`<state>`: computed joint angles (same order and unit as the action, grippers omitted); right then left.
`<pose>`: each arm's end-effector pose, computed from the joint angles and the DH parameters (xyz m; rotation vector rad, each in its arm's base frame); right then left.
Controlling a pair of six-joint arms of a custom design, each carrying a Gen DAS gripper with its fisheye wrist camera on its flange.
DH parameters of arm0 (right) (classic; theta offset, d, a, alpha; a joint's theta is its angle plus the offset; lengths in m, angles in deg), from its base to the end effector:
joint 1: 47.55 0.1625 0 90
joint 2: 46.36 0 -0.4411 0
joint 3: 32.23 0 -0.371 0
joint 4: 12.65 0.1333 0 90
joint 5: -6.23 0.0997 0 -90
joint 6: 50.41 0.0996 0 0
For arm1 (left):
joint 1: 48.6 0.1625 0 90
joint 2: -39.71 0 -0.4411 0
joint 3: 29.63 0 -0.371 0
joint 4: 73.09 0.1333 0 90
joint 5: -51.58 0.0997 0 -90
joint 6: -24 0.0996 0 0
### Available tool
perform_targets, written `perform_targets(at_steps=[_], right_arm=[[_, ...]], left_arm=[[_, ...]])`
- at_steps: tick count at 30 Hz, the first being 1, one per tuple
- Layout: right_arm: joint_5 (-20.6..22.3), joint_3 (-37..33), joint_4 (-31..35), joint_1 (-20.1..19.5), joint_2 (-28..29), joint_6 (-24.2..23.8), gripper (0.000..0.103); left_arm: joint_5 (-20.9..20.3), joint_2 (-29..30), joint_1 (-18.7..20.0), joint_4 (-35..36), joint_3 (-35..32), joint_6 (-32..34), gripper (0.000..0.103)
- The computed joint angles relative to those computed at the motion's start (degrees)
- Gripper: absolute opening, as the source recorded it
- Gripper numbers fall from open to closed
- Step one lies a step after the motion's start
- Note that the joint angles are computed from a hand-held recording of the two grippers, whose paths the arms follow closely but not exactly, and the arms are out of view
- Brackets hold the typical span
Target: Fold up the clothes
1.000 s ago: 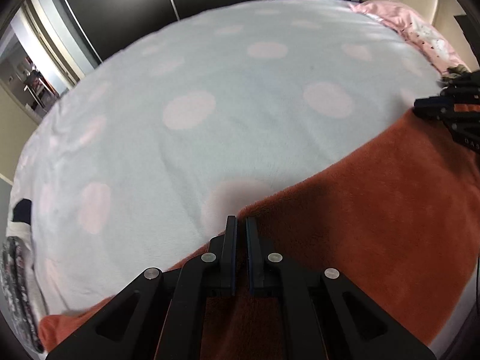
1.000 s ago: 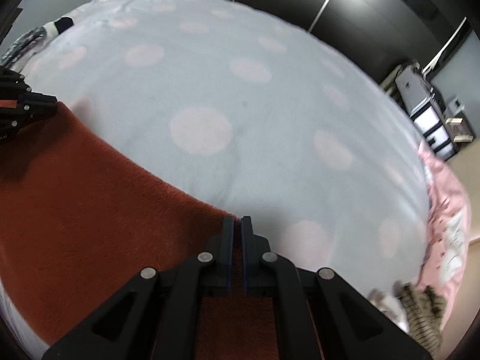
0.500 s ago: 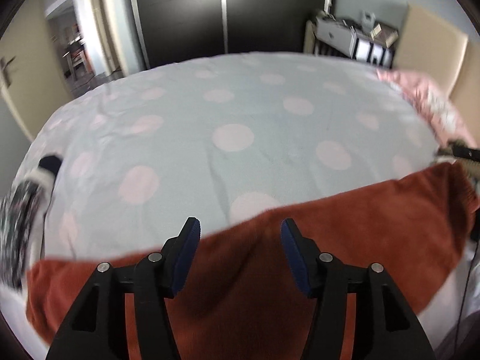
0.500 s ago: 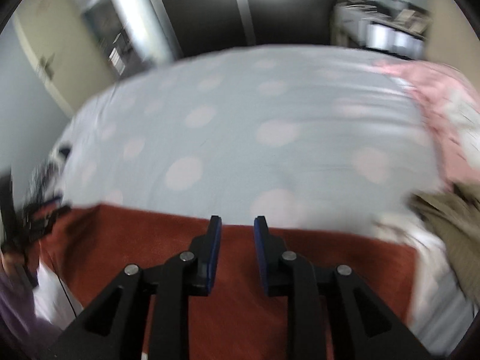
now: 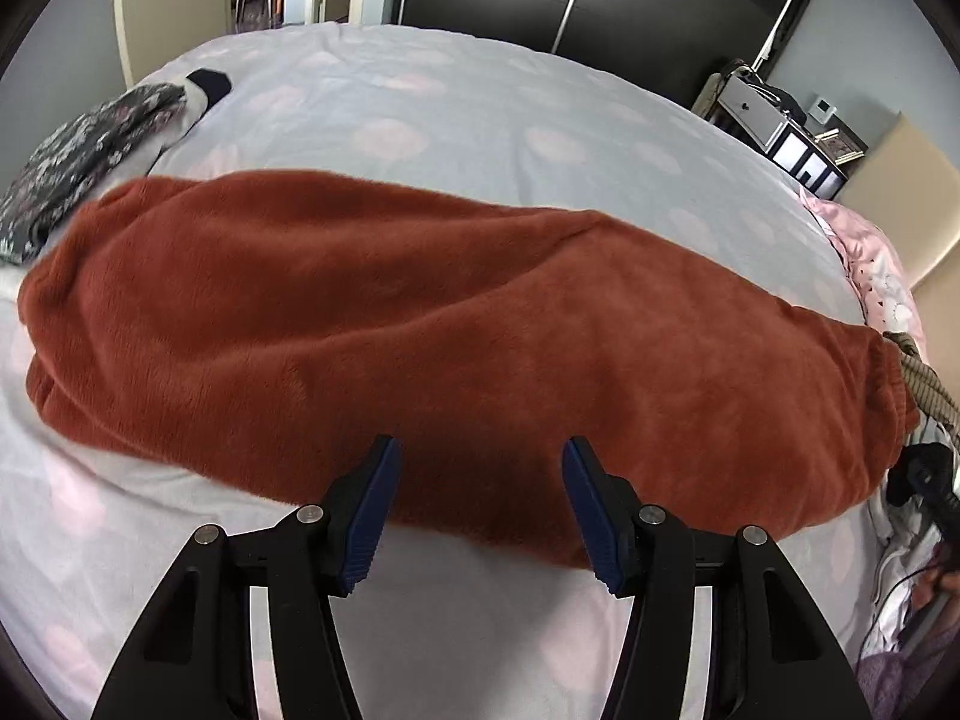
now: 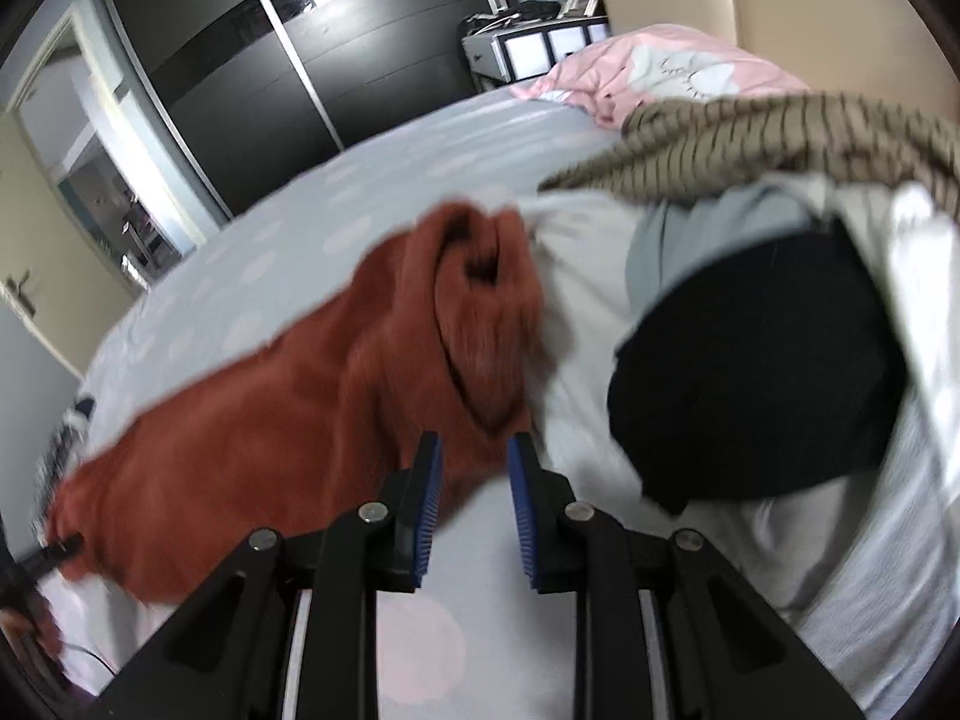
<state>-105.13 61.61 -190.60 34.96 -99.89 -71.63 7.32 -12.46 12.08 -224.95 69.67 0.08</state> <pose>0.0074 -0.6877 0.2884 0.0897 -2.4385 0.9263 -0.1335 -0.6556 0.1971 -0.0179 2.4393 -0.7418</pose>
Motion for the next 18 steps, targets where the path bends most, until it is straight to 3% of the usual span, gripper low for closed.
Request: perform_targets(at_steps=[4, 7, 10, 12, 14, 18], right_arm=[[-1.2, -2.7, -3.3, 0.8, 3.2, -7.9, 0.042], [-4.6, -3.9, -2.4, 0.9, 4.9, -9.2, 0.043], [-4.7, -5.8, 1.8, 0.0, 6.2, -10.5, 0.042], [-4.2, -5.5, 0.8, -0.1, 6.5, -12.8, 0.035], [-6.9, -5.5, -2.6, 0.9, 7.7, -16.2, 0.023], [-11.6, -5.5, -2.8, 2.5, 7.5, -15.0, 0.013]], left_arm=[[-0.6, 0.6, 0.4, 0.9, -1.0, -1.5, 0.058], [-1.5, 1.0, 1.2, 2.4, -1.6, -4.0, 0.058], [-1.4, 1.3, 1.8, 3.3, -1.9, -5.5, 0.058], [-2.0, 1.3, 2.1, 3.5, -2.1, -6.1, 0.058], [-1.6, 1.4, 2.1, 3.7, -2.2, -6.3, 0.058], [-0.8, 1.6, 2.2, 3.7, -2.3, -6.3, 0.058]])
